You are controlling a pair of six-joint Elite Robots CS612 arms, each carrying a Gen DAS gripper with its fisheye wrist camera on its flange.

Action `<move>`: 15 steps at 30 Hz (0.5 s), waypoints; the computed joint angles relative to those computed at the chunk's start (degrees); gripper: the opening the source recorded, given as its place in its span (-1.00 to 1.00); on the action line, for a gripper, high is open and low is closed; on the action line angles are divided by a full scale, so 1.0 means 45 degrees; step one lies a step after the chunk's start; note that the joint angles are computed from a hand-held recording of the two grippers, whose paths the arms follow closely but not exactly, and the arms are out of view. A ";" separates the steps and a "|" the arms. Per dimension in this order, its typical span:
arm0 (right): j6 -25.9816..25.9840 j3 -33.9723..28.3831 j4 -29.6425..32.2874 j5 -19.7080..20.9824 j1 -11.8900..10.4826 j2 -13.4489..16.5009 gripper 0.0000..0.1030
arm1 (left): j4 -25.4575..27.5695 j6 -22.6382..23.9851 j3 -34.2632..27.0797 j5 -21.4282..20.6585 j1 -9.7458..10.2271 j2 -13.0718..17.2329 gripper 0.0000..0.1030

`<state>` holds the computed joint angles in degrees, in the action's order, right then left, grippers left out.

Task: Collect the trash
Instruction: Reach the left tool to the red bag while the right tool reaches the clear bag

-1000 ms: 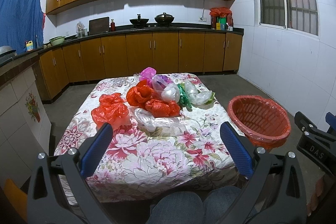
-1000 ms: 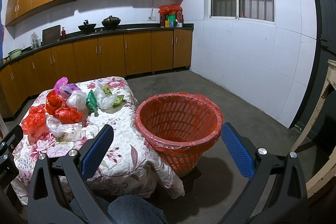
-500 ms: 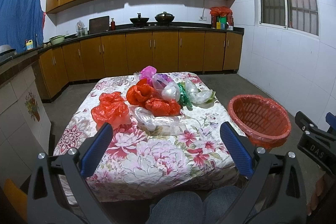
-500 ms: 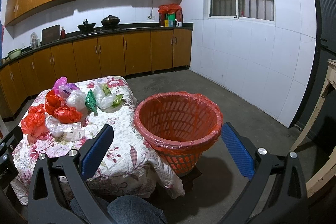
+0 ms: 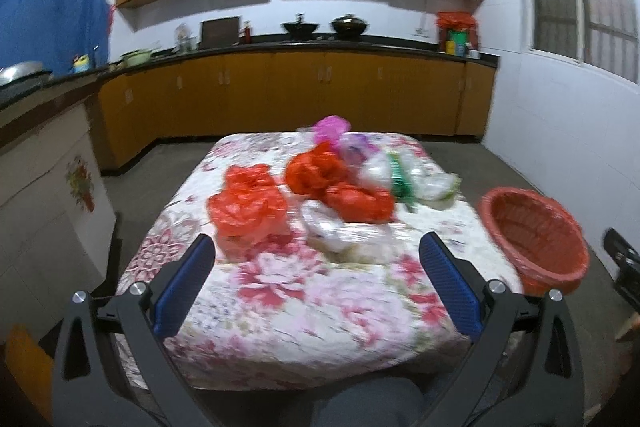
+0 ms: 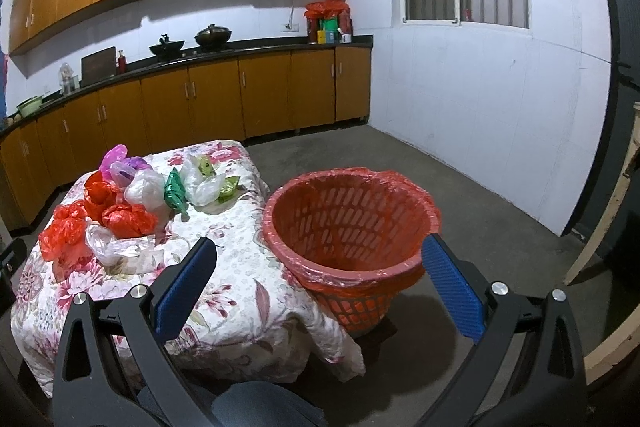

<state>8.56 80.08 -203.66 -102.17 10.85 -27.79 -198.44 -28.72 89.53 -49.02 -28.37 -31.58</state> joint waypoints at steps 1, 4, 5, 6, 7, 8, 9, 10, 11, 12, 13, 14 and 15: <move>-0.0040 -0.0149 0.0135 0.0123 0.0007 0.0061 0.97 | 0.0164 -0.0220 -0.0017 0.0068 0.0127 -0.0003 0.93; -0.0186 -0.0742 0.0740 0.0539 0.0071 0.0287 0.97 | 0.0929 -0.0964 -0.0214 0.0152 0.0549 0.0017 0.93; -0.0222 -0.0915 0.0910 0.0654 0.0091 0.0357 0.97 | 0.1136 -0.1135 -0.0290 0.0152 0.0666 0.0038 0.93; -0.0274 -0.1145 0.1140 0.0834 0.0111 0.0447 0.97 | 0.1407 -0.1300 -0.0388 0.0118 0.0812 0.0058 0.93; -0.0306 -0.1361 0.1342 0.0957 0.0134 0.0534 0.97 | 0.1540 -0.1359 -0.0461 0.0093 0.0944 0.0103 0.93; -0.0311 -0.1647 0.1619 0.1047 0.0165 0.0645 0.97 | 0.1735 -0.1395 -0.0575 0.0081 0.1055 0.0148 0.93; -0.0294 -0.1860 0.1824 0.1106 0.0189 0.0724 0.97 | 0.1896 -0.1364 -0.0716 0.0090 0.1157 0.0220 0.93; -0.0283 -0.2102 0.2014 0.1171 0.0205 0.0824 0.97 | 0.1992 -0.1296 -0.0853 0.0106 0.1262 0.0307 0.93; -0.0280 -0.2400 0.2230 0.1217 0.0229 0.0946 0.97 | 0.2164 -0.1244 -0.0980 0.0149 0.1332 0.0374 0.93; -0.0297 -0.2648 0.2395 0.1258 0.0246 0.1053 0.97 | 0.2285 -0.1166 -0.1139 0.0102 0.1424 0.0455 0.93; -0.0338 -0.2901 0.2525 0.1272 0.0266 0.1178 0.97 | 0.2365 -0.1011 -0.1338 -0.0005 0.1542 0.0558 0.93; -0.0375 -0.3157 0.2662 0.1274 0.0289 0.1296 0.97 | 0.2438 -0.0937 -0.1515 -0.0085 0.1620 0.0657 0.93; -0.0434 -0.3465 0.2798 0.1290 0.0313 0.1447 0.97 | 0.2533 -0.0829 -0.1730 -0.0209 0.1730 0.0768 0.93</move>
